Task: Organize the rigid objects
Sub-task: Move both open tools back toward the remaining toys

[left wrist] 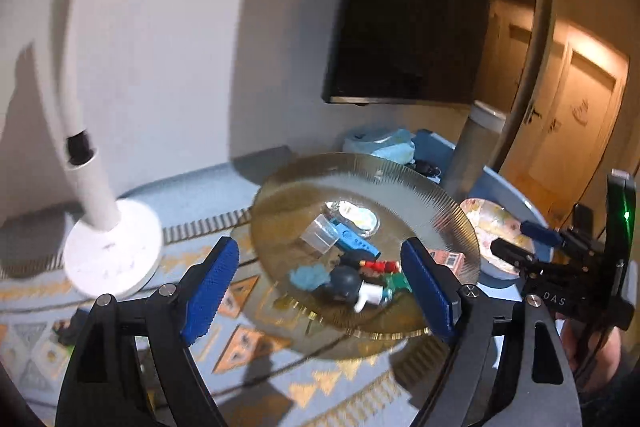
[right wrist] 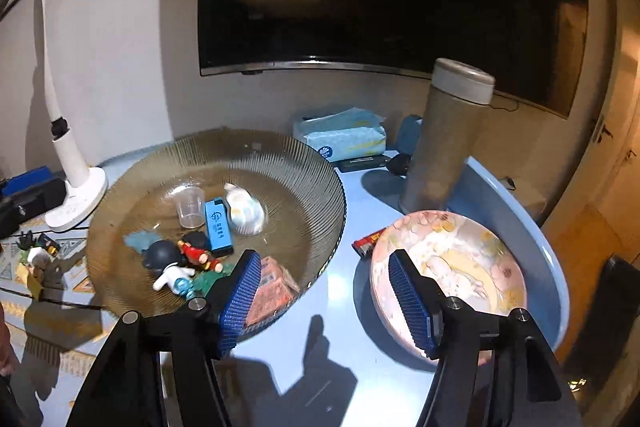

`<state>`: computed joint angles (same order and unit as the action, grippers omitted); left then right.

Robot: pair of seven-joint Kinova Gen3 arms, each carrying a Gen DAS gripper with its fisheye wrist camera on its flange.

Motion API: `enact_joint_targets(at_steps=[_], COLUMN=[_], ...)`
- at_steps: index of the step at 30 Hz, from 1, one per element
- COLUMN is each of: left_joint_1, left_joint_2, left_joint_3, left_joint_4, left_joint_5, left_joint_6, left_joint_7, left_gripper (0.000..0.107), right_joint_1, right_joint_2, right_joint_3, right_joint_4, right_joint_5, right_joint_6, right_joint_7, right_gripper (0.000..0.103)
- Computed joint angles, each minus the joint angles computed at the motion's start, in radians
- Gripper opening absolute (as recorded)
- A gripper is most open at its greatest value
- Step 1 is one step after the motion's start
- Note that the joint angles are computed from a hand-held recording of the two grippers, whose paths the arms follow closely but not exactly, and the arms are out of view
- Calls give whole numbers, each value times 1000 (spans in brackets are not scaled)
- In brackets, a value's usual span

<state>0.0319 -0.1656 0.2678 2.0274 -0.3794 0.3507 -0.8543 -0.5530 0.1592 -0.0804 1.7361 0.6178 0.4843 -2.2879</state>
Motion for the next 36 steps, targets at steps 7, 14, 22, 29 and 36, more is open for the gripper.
enact_joint_targets(at_steps=[7, 14, 22, 29, 36], left_joint_1=[-14, -76, -279, -324, -255], left_joint_2=[-210, -453, -638, -593, -543], left_joint_3=[-15, -9, 78, 57, -117], left_joint_4=[72, 159, 263, 428, 472], left_joint_5=[112, 207, 206, 210, 251], left_joint_6=[77, 193, 391, 327, 271], left_joint_7=[-74, -113, -109, -113, -162], left_gripper=[82, 85, 90, 100, 100], right_joint_1=[45, -12, -142, -302, -248], right_joint_2=[-84, -136, -71, 13, 40], right_joint_3=[-74, -153, -196, -93, -106], right_joint_4=[47, 104, 147, 205, 208], right_joint_5=[-219, -204, -188, -22, -187], right_joint_6=[-31, -58, -109, -205, -251], right_joint_7=[171, 148, 108, -45, 107], right_gripper=[66, 80, 80, 80, 82])
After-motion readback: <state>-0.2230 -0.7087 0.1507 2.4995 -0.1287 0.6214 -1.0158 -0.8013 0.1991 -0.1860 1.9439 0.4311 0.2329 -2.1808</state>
